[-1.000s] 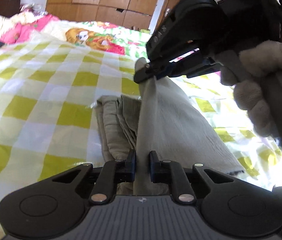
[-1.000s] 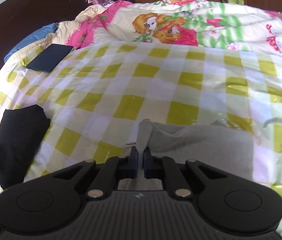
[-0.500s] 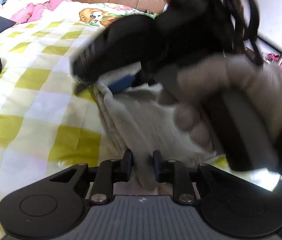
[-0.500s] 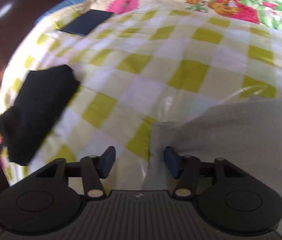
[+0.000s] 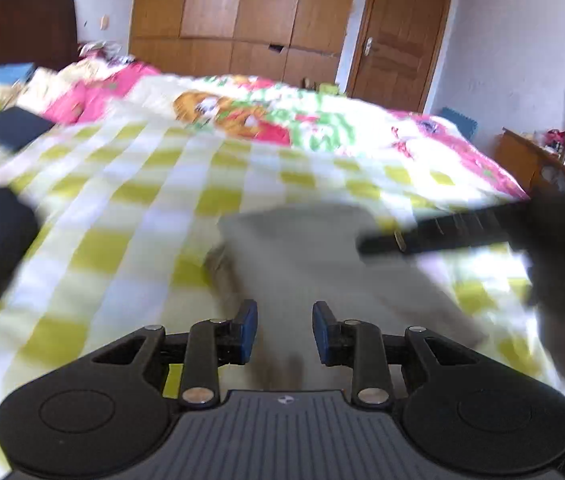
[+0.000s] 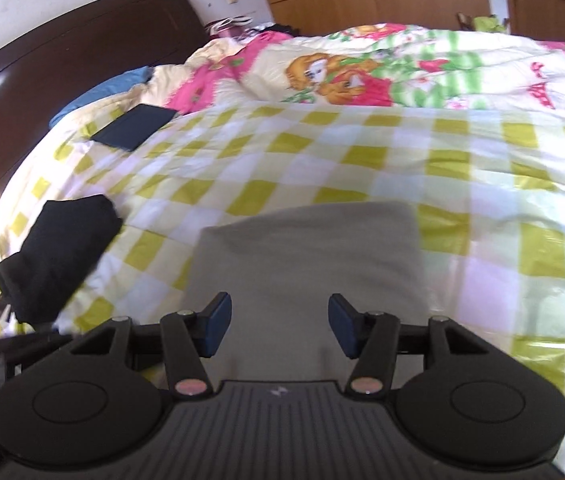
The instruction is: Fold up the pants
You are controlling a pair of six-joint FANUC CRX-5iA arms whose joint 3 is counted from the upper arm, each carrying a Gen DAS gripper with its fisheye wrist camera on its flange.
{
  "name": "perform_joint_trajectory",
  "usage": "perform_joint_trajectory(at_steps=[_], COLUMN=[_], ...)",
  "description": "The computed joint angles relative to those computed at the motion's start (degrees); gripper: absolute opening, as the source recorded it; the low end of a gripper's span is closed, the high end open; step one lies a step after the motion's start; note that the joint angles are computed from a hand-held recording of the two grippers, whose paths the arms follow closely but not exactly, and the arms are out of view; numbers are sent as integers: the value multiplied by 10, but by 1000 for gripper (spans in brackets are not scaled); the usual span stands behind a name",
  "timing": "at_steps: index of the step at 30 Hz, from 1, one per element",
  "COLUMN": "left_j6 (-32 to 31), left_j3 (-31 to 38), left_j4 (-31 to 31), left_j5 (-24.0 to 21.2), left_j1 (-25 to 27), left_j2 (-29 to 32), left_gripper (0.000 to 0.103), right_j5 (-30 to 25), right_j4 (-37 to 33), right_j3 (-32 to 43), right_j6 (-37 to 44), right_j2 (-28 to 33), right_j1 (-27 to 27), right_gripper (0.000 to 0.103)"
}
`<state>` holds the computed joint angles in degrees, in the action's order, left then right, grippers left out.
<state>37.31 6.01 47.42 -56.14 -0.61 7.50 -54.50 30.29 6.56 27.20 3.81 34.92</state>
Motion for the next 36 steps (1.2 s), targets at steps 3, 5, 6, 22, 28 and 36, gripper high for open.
perform_joint_trajectory(at_steps=[3, 5, 6, 22, 28, 36], left_j6=[5, 47, 88, 54, 63, 49], left_j3=[27, 76, 108, 92, 76, 133], left_j4=[-12, -72, -120, -180, -165, -128], left_j5=[49, 42, 29, -31, -19, 20], left_j1=[-36, -49, -53, -40, -31, -58], left_j2=[32, 66, 84, 45, 26, 88], left_gripper=[43, 43, 43, 59, 59, 59], right_j5=[-14, -14, -15, 5, 12, 29], right_j4=[29, 15, -7, 11, 67, 62], right_j3=[-38, -57, -62, -147, -162, -143], right_j6=[-17, -27, -33, -31, -83, -90], right_j2=[-14, -20, -23, -79, -109, -75], right_j1=[4, 0, -5, 23, 27, -2], right_gripper=[55, 54, 54, 54, 55, 55])
